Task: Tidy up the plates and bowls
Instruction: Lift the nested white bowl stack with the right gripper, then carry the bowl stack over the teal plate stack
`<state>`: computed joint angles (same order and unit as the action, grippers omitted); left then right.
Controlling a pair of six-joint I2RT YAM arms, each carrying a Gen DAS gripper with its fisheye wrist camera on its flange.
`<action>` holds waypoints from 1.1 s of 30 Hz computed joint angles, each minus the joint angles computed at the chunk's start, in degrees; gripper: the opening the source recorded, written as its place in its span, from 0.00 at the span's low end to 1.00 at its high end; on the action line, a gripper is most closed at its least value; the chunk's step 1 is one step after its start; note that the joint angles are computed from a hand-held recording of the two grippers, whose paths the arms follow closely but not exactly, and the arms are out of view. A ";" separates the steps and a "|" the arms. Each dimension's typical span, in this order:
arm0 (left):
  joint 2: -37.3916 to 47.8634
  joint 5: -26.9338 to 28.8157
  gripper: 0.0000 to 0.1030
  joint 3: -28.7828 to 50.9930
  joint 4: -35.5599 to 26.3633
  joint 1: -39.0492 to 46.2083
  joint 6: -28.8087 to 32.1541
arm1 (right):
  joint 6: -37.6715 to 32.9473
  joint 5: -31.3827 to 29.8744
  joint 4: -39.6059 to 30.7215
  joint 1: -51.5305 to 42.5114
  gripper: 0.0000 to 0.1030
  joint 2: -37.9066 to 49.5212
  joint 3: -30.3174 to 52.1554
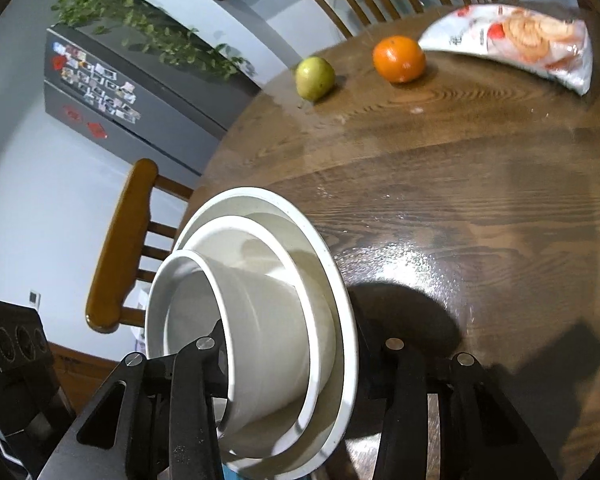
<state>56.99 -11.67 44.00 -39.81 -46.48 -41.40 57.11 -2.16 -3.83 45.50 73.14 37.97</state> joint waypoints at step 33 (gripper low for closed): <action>-17.51 -21.47 0.49 -4.67 -23.84 -37.97 -34.93 | 10.18 24.31 -7.97 29.16 0.44 -8.97 -2.51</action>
<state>39.48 -33.14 39.32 -63.64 -84.44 -76.33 67.28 22.15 -11.80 74.65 64.17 35.45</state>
